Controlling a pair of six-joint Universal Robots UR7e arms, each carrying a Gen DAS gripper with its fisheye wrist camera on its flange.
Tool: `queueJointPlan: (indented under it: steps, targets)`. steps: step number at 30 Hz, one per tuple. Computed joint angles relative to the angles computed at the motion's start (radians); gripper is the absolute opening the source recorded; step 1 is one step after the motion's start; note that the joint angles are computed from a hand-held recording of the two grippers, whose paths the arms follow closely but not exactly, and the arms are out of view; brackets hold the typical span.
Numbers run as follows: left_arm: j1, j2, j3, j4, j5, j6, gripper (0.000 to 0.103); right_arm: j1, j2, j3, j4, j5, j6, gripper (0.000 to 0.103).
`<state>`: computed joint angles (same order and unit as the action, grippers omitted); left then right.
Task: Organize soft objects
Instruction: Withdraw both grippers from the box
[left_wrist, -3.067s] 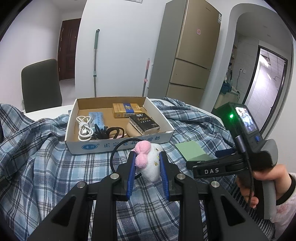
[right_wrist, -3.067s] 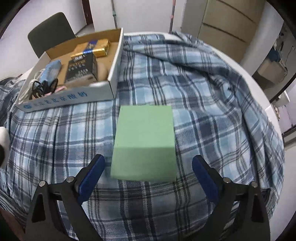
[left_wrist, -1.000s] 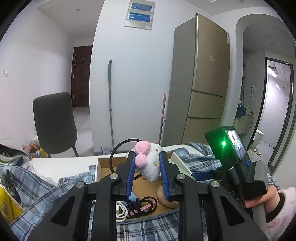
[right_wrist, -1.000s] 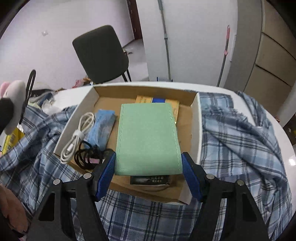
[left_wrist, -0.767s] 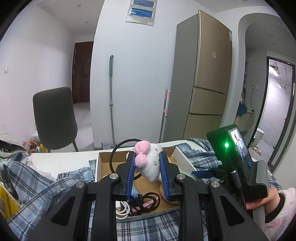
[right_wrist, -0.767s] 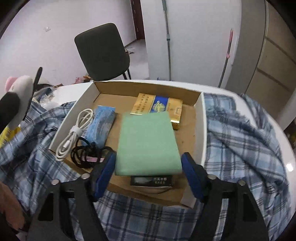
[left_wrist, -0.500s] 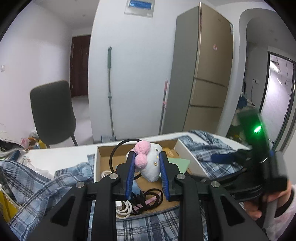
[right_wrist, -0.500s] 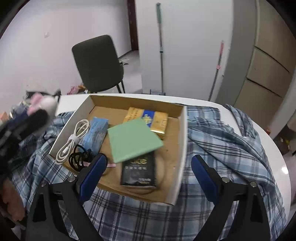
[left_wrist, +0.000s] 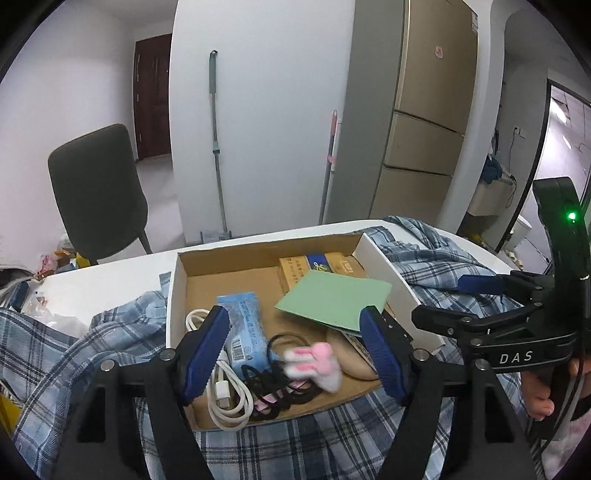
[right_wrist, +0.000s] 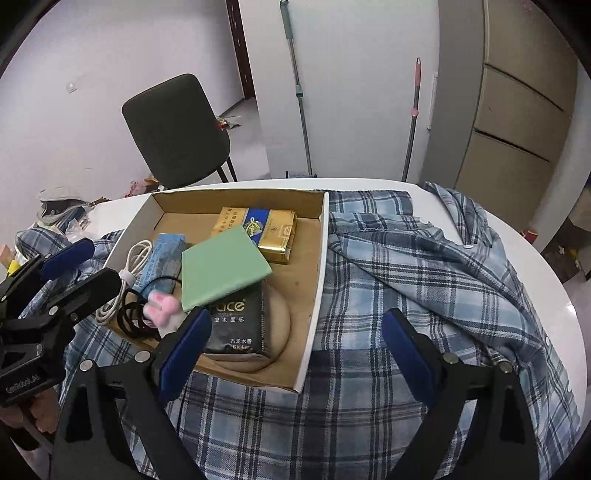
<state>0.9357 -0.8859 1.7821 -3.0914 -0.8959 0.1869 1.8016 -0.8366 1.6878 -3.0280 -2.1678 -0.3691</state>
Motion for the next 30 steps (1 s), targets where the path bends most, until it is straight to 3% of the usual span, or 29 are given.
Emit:
queueJointPlan:
  steps: [8,14,16,17,18,19,24,26,30]
  targets:
    - [-0.039,-0.043,0.072,-0.189,0.023,0.067,0.075,0.025,-0.034,0.043,-0.084,0.024,-0.027,0.093]
    - [-0.09,-0.098,0.16,-0.389,0.009,0.143,0.075,0.061,-0.083,0.126,-0.27,0.073,-0.075,0.093]
    - [-0.108,-0.112,0.192,-0.466,0.014,0.165,0.079,0.072,-0.098,0.155,-0.334,0.092,-0.098,0.093]
    - [-0.117,-0.118,0.204,-0.503,0.017,0.175,0.088,0.08,-0.103,0.174,-0.384,0.101,-0.118,0.096]
    - [-0.131,-0.124,0.225,-0.569,0.026,0.192,0.09,0.087,-0.107,0.189,-0.434,0.11,-0.139,0.098]
    - [-0.14,-0.128,0.237,-0.599,0.032,0.202,0.09,0.093,-0.11,0.203,-0.479,0.119,-0.159,0.103]
    - [-0.195,-0.16,0.294,-0.71,0.065,0.252,0.092,0.13,-0.124,0.276,-0.708,0.173,-0.254,0.103]
    - [-0.216,-0.17,0.315,-0.752,0.081,0.28,0.103,0.141,-0.134,0.298,-0.752,0.191,-0.263,0.103]
    - [-0.26,-0.187,0.357,-0.859,0.11,0.347,0.103,0.169,-0.147,0.319,-0.781,0.183,-0.287,0.103]
